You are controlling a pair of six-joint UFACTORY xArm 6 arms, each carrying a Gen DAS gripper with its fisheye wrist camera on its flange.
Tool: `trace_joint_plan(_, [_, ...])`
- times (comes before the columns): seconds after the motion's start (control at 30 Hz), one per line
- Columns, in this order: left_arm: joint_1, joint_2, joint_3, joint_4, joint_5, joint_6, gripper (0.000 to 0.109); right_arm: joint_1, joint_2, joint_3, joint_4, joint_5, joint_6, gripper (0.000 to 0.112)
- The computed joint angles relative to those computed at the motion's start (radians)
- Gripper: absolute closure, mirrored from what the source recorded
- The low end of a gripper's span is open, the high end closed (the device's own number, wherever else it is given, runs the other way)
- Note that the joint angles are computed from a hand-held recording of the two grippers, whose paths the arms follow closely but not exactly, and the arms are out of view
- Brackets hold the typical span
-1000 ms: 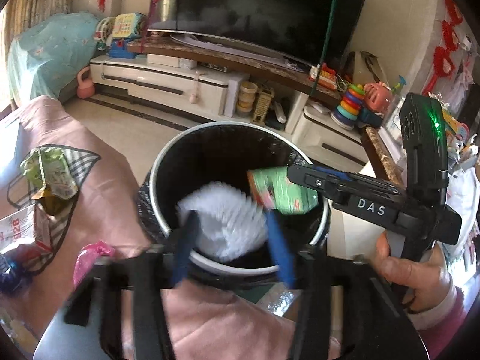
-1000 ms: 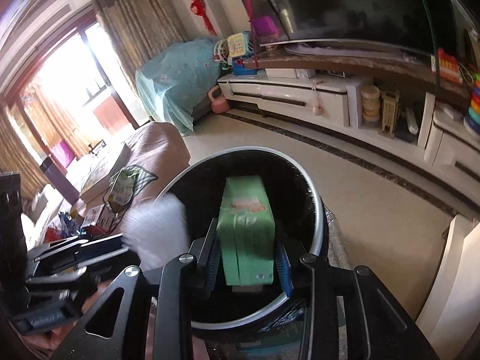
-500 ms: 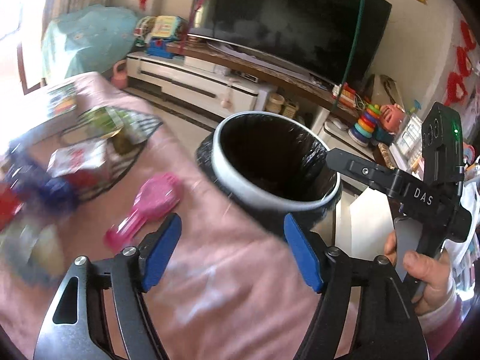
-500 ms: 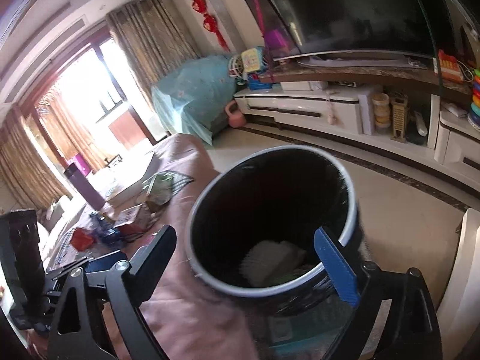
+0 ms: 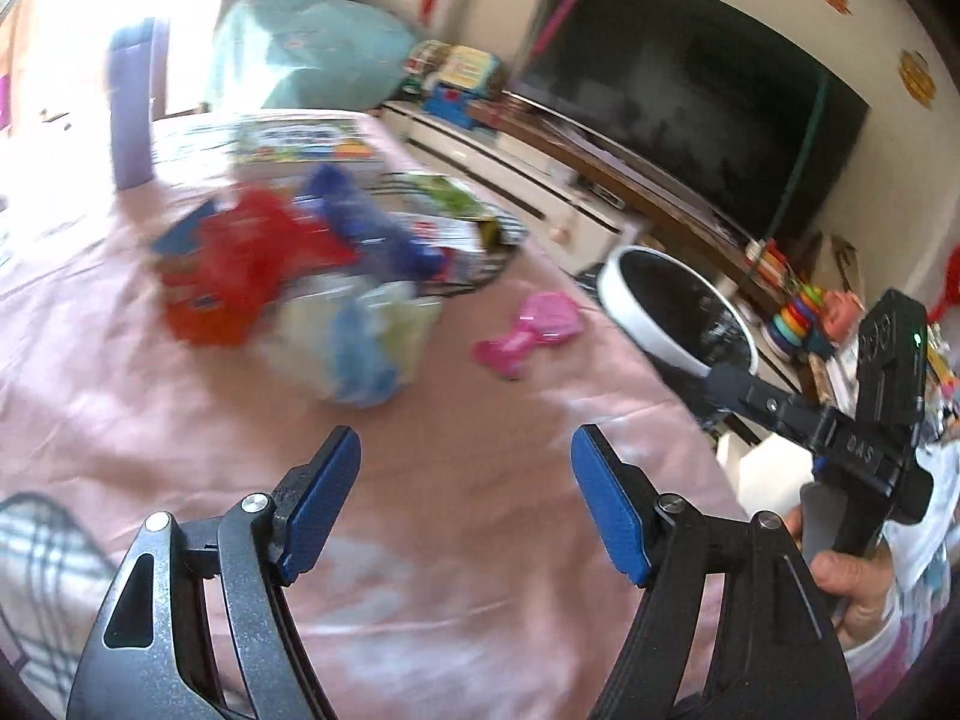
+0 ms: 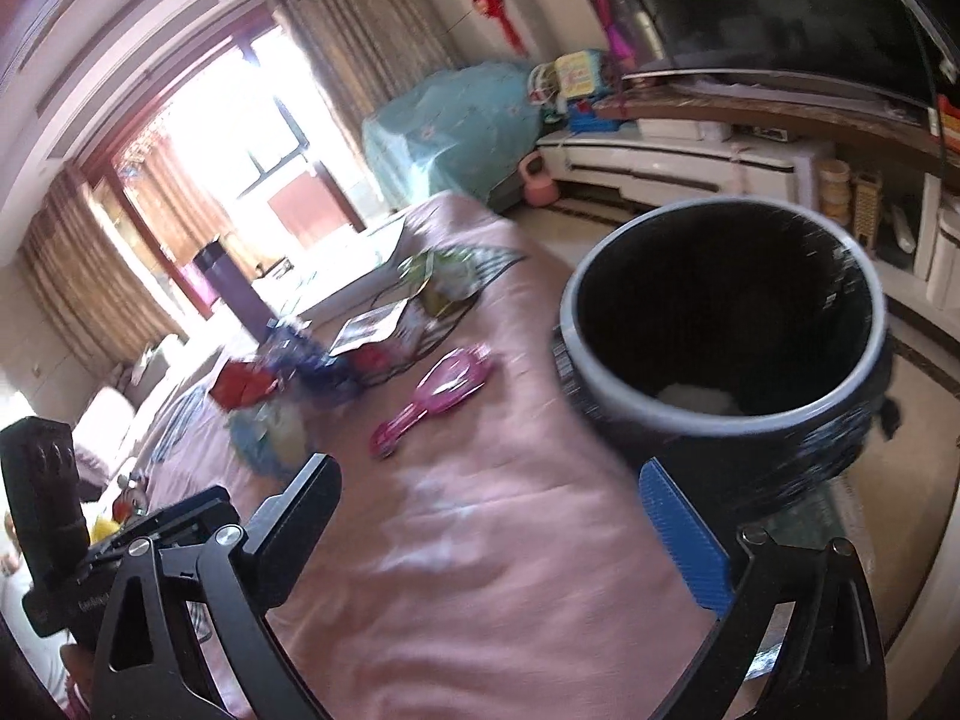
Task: Collect trash
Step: 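Move both open tools back over the remaining trash, then grasp the red snack bag with the left tool while the right tool grasps the clear wrapper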
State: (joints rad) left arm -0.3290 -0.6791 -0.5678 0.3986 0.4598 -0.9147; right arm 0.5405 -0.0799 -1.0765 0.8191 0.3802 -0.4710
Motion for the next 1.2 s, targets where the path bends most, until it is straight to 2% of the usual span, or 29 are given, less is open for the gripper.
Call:
trace_joint_plan(0.2, [0.071, -0.115, 0.086, -0.019, 0.037, -0.004, 0.034, 0.068, 0.022, -0.009, 0.004, 0.006, -0.025, 0.012])
trace_joint_plan(0.37, [0.128, -0.166, 0.117, -0.032, 0.050, 0.021, 0.034, 0.119, 0.060, -0.037, -0.064, -0.014, 0.007, 0.012])
trace_joint_plan(0.53, [0.178, -0.158, 0.107, -0.027, 0.029, 0.042, 0.034, 0.125, 0.094, -0.073, -0.081, 0.007, 0.039, 0.013])
trace_joint_plan(0.67, [0.221, -0.111, 0.074, -0.015, -0.011, 0.073, 0.035, 0.145, 0.117, -0.109, -0.038, 0.009, -0.014, 0.016])
trace_joint_plan(0.73, [0.245, -0.073, 0.049, -0.028, -0.037, 0.115, 0.041, 0.148, 0.136, -0.138, -0.005, 0.030, -0.052, 0.022])
trace_joint_plan(0.87, [0.278, 0.007, 0.002, -0.098, -0.088, 0.235, 0.049, 0.143, 0.194, -0.213, 0.066, 0.099, -0.101, 0.045])
trace_joint_plan(1.0, [0.301, 0.103, -0.048, -0.226, -0.120, 0.416, 0.059, 0.141, 0.271, -0.304, 0.096, 0.166, -0.106, 0.049])
trace_joint_plan(1.07, [0.307, 0.138, -0.063, -0.306, -0.131, 0.506, 0.070, 0.142, 0.307, -0.349, 0.101, 0.194, -0.115, 0.049])
trace_joint_plan(1.17, [0.310, 0.173, -0.077, -0.412, -0.137, 0.612, 0.093, 0.143, 0.364, -0.423, 0.128, 0.245, -0.141, 0.050])
trace_joint_plan(1.2, [0.310, 0.177, -0.077, -0.444, -0.137, 0.639, 0.105, 0.143, 0.375, -0.436, 0.132, 0.255, -0.147, 0.052])
